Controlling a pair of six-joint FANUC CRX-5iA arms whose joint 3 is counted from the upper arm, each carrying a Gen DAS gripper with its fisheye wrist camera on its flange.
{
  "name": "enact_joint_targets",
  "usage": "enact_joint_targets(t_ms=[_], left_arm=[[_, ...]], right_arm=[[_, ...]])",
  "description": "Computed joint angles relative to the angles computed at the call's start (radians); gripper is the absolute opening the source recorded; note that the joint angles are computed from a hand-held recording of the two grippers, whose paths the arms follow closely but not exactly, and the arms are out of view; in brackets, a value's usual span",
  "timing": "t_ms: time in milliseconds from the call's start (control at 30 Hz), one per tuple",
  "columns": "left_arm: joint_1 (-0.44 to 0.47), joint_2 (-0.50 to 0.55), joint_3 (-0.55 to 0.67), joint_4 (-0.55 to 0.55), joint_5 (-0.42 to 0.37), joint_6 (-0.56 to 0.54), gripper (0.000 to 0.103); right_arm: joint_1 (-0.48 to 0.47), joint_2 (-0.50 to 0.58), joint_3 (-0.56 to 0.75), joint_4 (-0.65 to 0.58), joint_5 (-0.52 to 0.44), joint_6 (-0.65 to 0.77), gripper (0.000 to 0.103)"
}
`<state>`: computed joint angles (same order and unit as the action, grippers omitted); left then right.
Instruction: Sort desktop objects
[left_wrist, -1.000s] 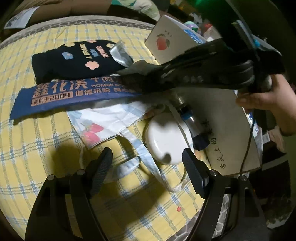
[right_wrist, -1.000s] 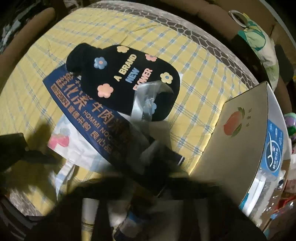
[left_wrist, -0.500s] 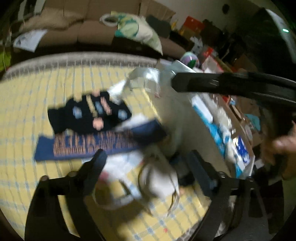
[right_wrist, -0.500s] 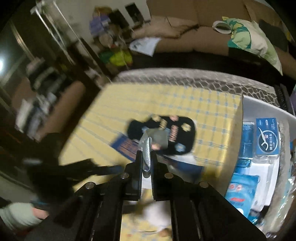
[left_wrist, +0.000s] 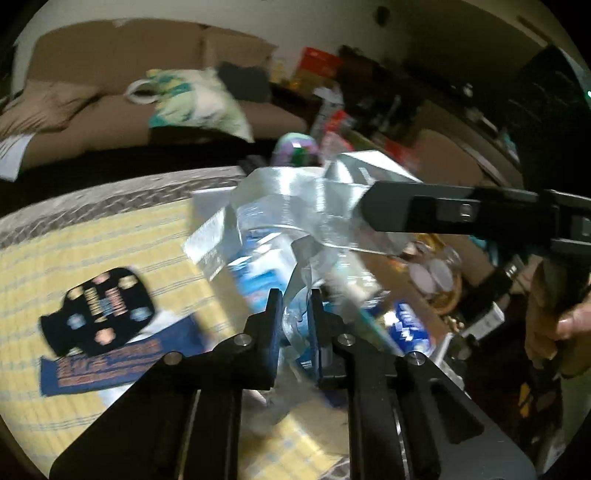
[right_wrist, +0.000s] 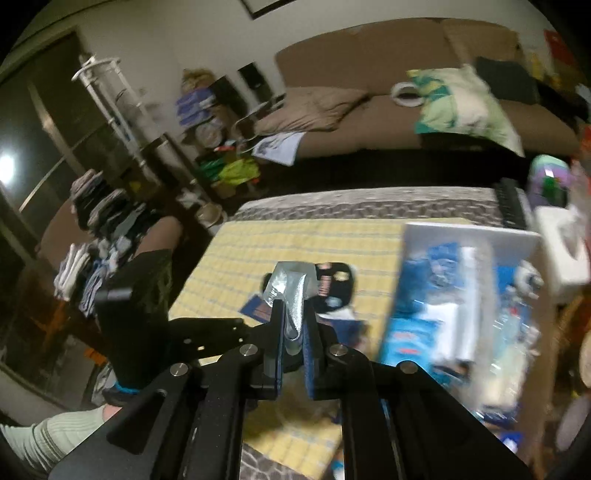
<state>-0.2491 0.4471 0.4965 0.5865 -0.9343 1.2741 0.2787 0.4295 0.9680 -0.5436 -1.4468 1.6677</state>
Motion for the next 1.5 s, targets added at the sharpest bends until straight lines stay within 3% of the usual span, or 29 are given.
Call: enact_joint_targets(t_ms=[267, 333, 400, 567, 700, 733, 767, 833, 1033, 1100, 1200, 1267, 1433, 1500], left_arm=[[-0.12, 0.203, 0.337, -0.106, -0.142, 0.148, 0.013], [-0.13, 0.27, 0.45, -0.14, -0.217, 0.208, 0.02], [-0.133, 0.287, 0.47, -0.153, -0.241, 0.237, 0.032], [-0.118, 0.235, 0.362, -0.166, -0.202, 0.253, 0.067], [-0.102, 0.213, 0.333, -0.192, -0.205, 0.274, 0.069], [-0.099, 0.206, 0.325, -0.198, -0.206, 0.275, 0.071], [-0.097, 0.198, 0.316, -0.202, -0.203, 0.276, 0.075], [-0.092, 0.179, 0.294, -0.216, -0.196, 0.278, 0.082], [-0.085, 0.118, 0.23, -0.245, -0.189, 0.29, 0.083], [-0.082, 0.092, 0.207, -0.259, -0.184, 0.302, 0.087], [-0.071, 0.04, 0.157, -0.275, -0.171, 0.313, 0.103], [-0.061, -0.002, 0.112, -0.284, -0.155, 0.311, 0.103], [-0.027, -0.103, 0.014, -0.318, -0.148, 0.326, 0.103], [-0.013, -0.149, -0.032, -0.336, -0.141, 0.339, 0.103]], right_arm=[[-0.095, -0.058, -0.123, 0.116, 0.035, -0.003, 0.009], [-0.118, -0.055, -0.143, 0.132, 0.051, -0.009, 0.01], [-0.144, -0.045, -0.159, 0.124, 0.05, -0.01, 0.01], [-0.148, -0.021, -0.226, 0.175, 0.092, -0.009, 0.01], [-0.143, 0.013, -0.231, 0.18, 0.115, -0.036, 0.012], [-0.137, 0.02, -0.23, 0.193, 0.119, -0.049, 0.031], [-0.131, 0.02, -0.231, 0.208, 0.126, -0.062, 0.068], [-0.111, 0.0, -0.268, 0.274, 0.18, -0.1, 0.093], [-0.107, -0.046, -0.303, 0.298, 0.214, -0.114, 0.093], [-0.094, -0.069, -0.327, 0.312, 0.223, -0.112, 0.093], [-0.066, -0.111, -0.379, 0.344, 0.254, -0.106, 0.095], [-0.04, -0.148, -0.433, 0.378, 0.295, -0.108, 0.101], [0.017, -0.223, -0.535, 0.431, 0.355, -0.136, 0.102], [0.06, -0.26, -0.596, 0.504, 0.393, -0.171, 0.102]])
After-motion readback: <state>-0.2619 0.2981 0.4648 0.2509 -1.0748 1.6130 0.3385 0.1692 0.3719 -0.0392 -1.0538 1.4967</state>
